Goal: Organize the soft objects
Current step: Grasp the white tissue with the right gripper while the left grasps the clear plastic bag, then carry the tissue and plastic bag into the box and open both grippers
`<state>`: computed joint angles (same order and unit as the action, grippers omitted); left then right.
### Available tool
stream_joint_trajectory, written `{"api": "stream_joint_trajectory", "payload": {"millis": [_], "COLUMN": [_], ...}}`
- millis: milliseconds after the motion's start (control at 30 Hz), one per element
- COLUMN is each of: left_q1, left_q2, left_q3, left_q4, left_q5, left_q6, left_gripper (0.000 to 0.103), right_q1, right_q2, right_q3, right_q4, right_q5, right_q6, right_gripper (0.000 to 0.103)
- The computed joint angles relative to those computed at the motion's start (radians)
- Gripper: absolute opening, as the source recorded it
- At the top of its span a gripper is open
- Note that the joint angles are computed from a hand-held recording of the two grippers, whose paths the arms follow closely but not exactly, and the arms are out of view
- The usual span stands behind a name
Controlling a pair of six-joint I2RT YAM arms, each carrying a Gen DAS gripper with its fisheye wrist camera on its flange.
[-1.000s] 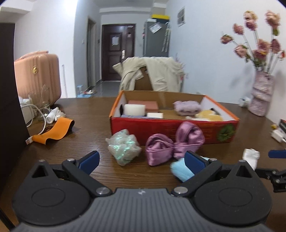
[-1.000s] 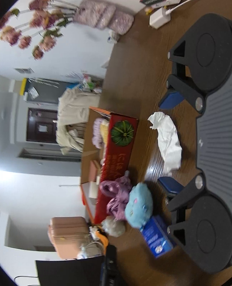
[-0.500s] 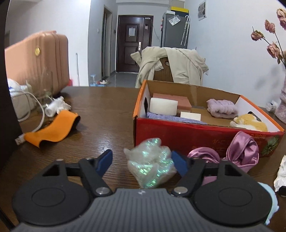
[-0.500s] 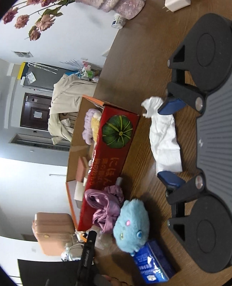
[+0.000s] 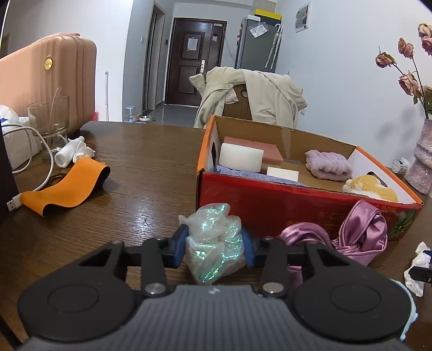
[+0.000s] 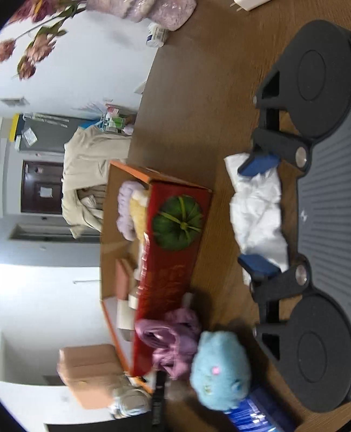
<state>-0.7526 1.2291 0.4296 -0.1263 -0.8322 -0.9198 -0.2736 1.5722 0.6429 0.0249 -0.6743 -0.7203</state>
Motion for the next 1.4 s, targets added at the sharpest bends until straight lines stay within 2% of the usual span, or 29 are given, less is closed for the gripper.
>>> {"api": "stream_joint_trajectory", "payload": {"millis": [67,100,133,167,267,333,467,500,600,700,733,800,867,900,967,1033,1133,1233,1300,1367,1400], "left_q1": [-0.007,-0.017,-0.032,-0.058,-0.166,-0.286,-0.52,-0.556,-0.63,-0.65,-0.641,-0.585,-0.454,-0.372,-0.143,0.069,0.264,0.396,0.422,0.437,0.451], "left_q2": [0.005,0.004,-0.002,-0.018,-0.076,-0.094,-0.054,-0.043,-0.007,-0.006,-0.029,-0.125,-0.252,-0.291,-0.289,-0.169,0.095,0.373,0.517,0.662,0.716], "left_q3": [0.009,0.019,0.028,0.036,0.06,0.096,0.189,0.208,0.262,0.291,0.29,0.26,0.205,0.187,0.188,0.254,0.436,0.664,0.779,0.923,0.981], "left_q4": [-0.019,-0.047,-0.078,-0.119,-0.277,-0.451,-0.792,-0.844,-0.961,-0.997,-0.971,-0.811,-0.513,-0.386,-0.149,-0.007,0.05,0.034,0.022,-0.068,-0.107], "left_q5": [-0.002,-0.01,-0.02,-0.036,-0.093,-0.15,-0.228,-0.238,-0.268,-0.293,-0.301,-0.303,-0.252,-0.192,0.019,0.224,0.398,0.587,0.61,0.583,0.6], "left_q6": [-0.005,-0.017,-0.035,-0.065,-0.195,-0.358,-0.735,-0.796,-0.905,-0.919,-0.877,-0.655,-0.278,-0.121,0.147,0.306,0.408,0.413,0.446,0.455,0.458], "left_gripper": [0.038,0.037,0.037,0.036,0.036,0.036,0.036,0.036,0.036,0.036,0.036,0.036,0.036,0.036,0.037,0.037,0.037,0.037,0.037,0.037,0.037], "right_q1": [-0.001,-0.004,-0.004,0.0,0.004,-0.001,-0.083,-0.107,-0.171,-0.193,-0.199,-0.2,-0.164,-0.13,-0.044,0.049,0.197,0.33,0.388,0.425,0.438], "right_q2": [0.002,0.005,0.001,-0.01,-0.041,-0.093,-0.26,-0.305,-0.4,-0.471,-0.496,-0.537,-0.552,-0.548,-0.486,-0.38,-0.149,0.111,0.284,0.44,0.493], "right_q3": [0.009,0.017,0.013,0.005,-0.019,-0.055,-0.131,-0.146,-0.172,-0.182,-0.178,-0.165,-0.138,-0.117,-0.052,0.043,0.258,0.53,0.737,0.939,1.006], "right_q4": [-0.031,-0.051,-0.051,-0.051,-0.04,-0.055,-0.217,-0.262,-0.366,-0.408,-0.429,-0.461,-0.451,-0.425,-0.345,-0.267,-0.206,-0.246,-0.331,-0.447,-0.481], "right_q5": [-0.014,-0.025,-0.024,-0.02,0.006,0.015,-0.073,-0.099,-0.162,-0.18,-0.194,-0.221,-0.222,-0.215,-0.19,-0.151,-0.044,0.144,0.249,0.31,0.34], "right_q6": [-0.012,-0.004,0.002,-0.001,0.042,0.044,-0.021,-0.034,-0.073,-0.076,-0.077,-0.069,-0.026,0.017,0.123,0.235,0.395,0.473,0.515,0.557,0.569], "right_gripper": [0.039,0.035,0.027,0.016,0.011,0.01,0.01,0.01,0.01,0.01,0.01,0.01,0.01,0.01,0.01,0.01,0.01,0.011,0.011,0.011,0.011]}}
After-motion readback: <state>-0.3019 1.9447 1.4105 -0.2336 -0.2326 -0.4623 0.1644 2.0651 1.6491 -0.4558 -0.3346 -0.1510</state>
